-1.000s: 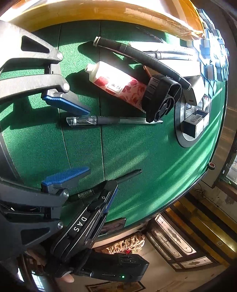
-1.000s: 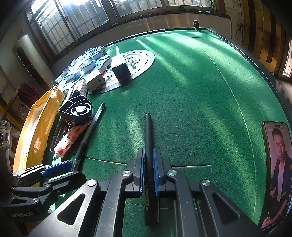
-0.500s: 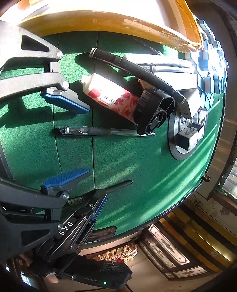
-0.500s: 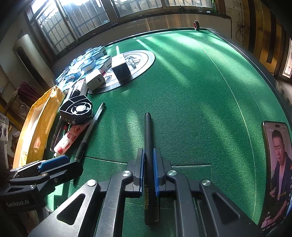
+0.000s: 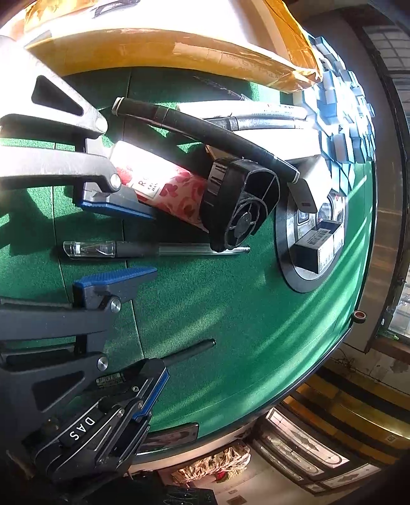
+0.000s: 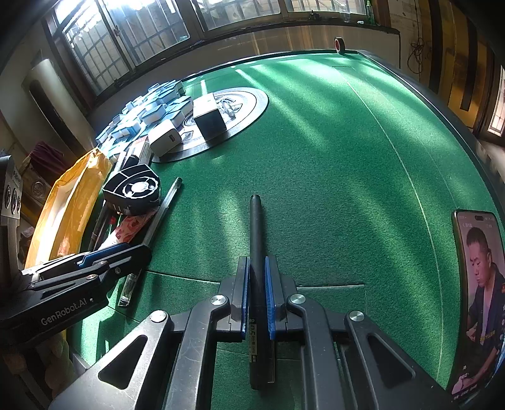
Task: Organize objects
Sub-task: 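Close the left gripper on the clear pen and lift it, then carry the clear pen and black marker over the box and lower them in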
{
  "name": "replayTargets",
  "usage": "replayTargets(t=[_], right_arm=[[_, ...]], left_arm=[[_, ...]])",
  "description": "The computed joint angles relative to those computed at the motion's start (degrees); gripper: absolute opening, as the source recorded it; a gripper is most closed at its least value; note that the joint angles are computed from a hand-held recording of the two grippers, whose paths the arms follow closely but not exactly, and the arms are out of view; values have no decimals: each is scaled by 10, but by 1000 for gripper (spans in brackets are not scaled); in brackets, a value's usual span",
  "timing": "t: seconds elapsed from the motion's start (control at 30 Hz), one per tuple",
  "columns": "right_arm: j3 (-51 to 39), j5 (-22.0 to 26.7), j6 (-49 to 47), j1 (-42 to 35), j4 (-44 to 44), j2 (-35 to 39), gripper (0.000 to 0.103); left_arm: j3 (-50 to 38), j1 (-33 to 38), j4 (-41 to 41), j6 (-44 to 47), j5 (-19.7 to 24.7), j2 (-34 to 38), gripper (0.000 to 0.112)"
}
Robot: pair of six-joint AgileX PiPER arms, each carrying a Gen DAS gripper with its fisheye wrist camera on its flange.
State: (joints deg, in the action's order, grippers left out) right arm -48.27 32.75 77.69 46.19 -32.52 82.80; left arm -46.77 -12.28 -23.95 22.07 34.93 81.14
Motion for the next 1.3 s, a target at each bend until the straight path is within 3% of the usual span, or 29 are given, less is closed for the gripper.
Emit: replayTargets(t=[0.23,0.4,0.57,0.7,0.83,0.9,1.03,1.1,1.3], right_arm=[[-1,3,4,3,-3,0,9],[1,4,6,3,-6,0,9],[2,7,13,6,-11,-1,9],[2,7,16,8,-11,-1,9],[2,9,20,11,-12,-1,9],[2,9,21,11,-13,-1,9],[2,10,24,13,-15,0,9],[1,11,23,13,-14,0,9],[-7,31,24,25,-23,5,9]], left_arm=[[-3,2,-12,4,-14,10,24],[10,26,-83,81,-20,9,25],[15,39,-149,175,1,9,48],[26,17,-128,152,-28,1,49],[10,38,-153,157,1,13,49],[14,27,-129,140,-11,8,46],[27,-21,8,14,-66,-7,21],[26,-16,7,19,-61,-7,8],[32,2,-43,75,-38,-14,7]])
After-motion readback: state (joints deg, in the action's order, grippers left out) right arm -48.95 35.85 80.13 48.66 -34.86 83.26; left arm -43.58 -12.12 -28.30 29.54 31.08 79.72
